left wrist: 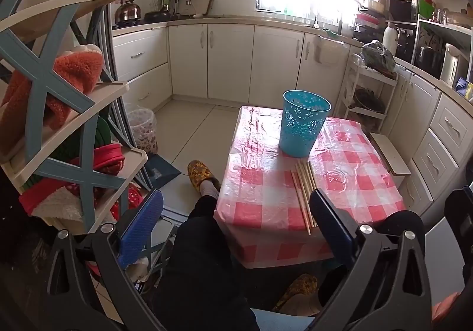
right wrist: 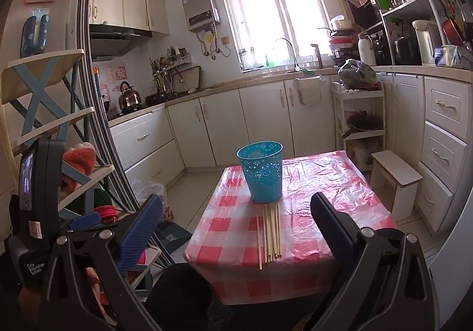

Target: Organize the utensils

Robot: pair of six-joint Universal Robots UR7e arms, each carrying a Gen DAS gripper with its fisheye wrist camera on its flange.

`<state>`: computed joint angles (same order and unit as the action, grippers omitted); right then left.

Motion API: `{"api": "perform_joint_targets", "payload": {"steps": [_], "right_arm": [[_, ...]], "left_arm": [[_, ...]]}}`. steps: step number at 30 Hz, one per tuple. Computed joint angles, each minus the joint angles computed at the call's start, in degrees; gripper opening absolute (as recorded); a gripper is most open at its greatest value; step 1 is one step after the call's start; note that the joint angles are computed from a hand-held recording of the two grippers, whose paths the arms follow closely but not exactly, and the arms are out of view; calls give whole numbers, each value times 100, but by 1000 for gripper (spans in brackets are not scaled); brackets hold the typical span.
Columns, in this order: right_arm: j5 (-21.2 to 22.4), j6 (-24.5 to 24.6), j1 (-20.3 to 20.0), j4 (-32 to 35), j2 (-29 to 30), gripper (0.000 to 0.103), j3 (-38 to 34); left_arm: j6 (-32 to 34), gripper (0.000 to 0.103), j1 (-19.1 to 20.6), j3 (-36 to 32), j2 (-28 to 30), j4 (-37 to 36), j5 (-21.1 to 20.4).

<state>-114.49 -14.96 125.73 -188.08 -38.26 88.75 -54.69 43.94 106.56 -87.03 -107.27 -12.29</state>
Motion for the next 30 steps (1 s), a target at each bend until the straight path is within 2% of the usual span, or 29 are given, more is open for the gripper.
{"api": "perform_joint_targets", "payload": {"steps": [30], "right_arm": [[-8,2,12,-36,-2,96,19]], "left_arm": [[10,95,13,-46,35,30,-38]]}}
